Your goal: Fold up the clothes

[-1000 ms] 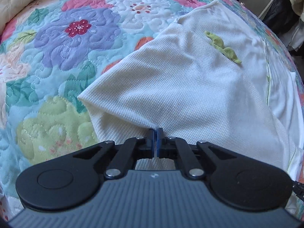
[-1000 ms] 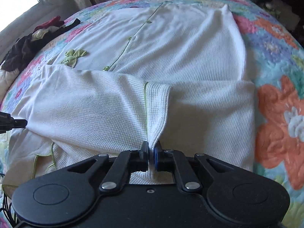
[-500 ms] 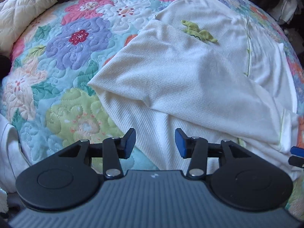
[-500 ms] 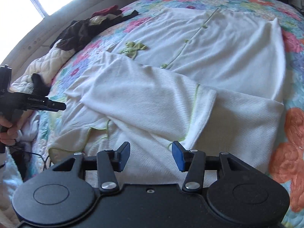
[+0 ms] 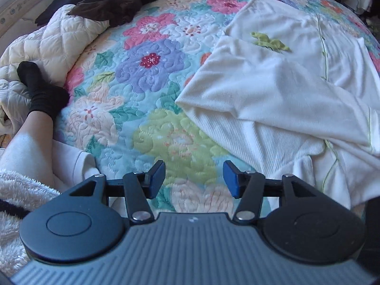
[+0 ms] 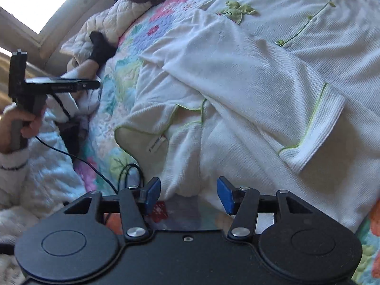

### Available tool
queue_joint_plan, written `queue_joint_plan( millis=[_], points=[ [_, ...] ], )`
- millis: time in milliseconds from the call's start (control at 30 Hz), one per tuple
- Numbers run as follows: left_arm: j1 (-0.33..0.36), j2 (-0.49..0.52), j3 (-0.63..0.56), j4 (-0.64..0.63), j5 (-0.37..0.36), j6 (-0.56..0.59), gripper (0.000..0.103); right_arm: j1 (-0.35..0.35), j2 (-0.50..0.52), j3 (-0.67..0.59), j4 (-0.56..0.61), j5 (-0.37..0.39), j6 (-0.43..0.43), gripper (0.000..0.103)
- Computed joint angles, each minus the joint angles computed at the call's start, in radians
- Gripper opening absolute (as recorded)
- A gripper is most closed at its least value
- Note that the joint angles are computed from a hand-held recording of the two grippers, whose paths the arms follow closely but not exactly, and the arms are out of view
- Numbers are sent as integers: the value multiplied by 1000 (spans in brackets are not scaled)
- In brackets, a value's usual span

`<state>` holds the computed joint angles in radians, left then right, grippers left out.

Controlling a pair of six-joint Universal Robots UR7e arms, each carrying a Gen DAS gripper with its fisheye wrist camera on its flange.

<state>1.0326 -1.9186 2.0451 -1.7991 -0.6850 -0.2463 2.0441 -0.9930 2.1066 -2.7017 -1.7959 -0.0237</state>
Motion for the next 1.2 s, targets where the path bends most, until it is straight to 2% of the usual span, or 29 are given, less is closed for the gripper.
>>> queue_joint_plan(
  millis=[33,100,200,333,367,467,533,600,667,700,733,800,867,933,967,1100,1200],
  points=[
    [7,-1,-11,21,-26,-4,53,9,0,6,-1,-35,-23,58],
    [39,3,-6,-24,-123,-16,53,20,14,19,-33,-125,-82,58],
    [95,12,6,-96,-271,-29,53,48,75,37,-148,-268,-201,59],
    [187,85,43,-248,-425,-24,53,98,200,77,-442,-416,-521,59],
    [202,104,42,-257,-446,-33,53,109,218,84,-482,-420,-585,59],
    [240,148,59,-312,-511,-30,55,125,220,99,-494,-355,-661,60],
    [252,161,74,-353,-526,-32,62,136,226,106,-511,-331,-697,65],
    [269,166,89,-402,-552,-32,68,147,248,113,-555,-338,-750,67],
    [285,164,106,-451,-582,-28,68,151,260,113,-541,-339,-773,72],
    [286,160,114,-467,-585,-11,64,152,263,110,-517,-342,-773,77],
    [271,154,123,-471,-555,5,44,154,278,103,-514,-354,-779,79],
    [247,144,141,-488,-520,30,22,164,328,91,-582,-402,-793,80],
    [229,137,156,-512,-503,49,15,168,376,80,-665,-438,-814,79],
    [216,134,159,-535,-501,59,14,167,428,73,-795,-465,-856,77],
    [208,134,162,-548,-495,64,14,168,446,71,-848,-472,-878,76],
    [209,143,164,-610,-525,75,13,177,481,67,-964,-491,-920,38],
    [213,163,165,-671,-557,71,12,180,486,68,-1033,-485,-932,31]
  ],
)
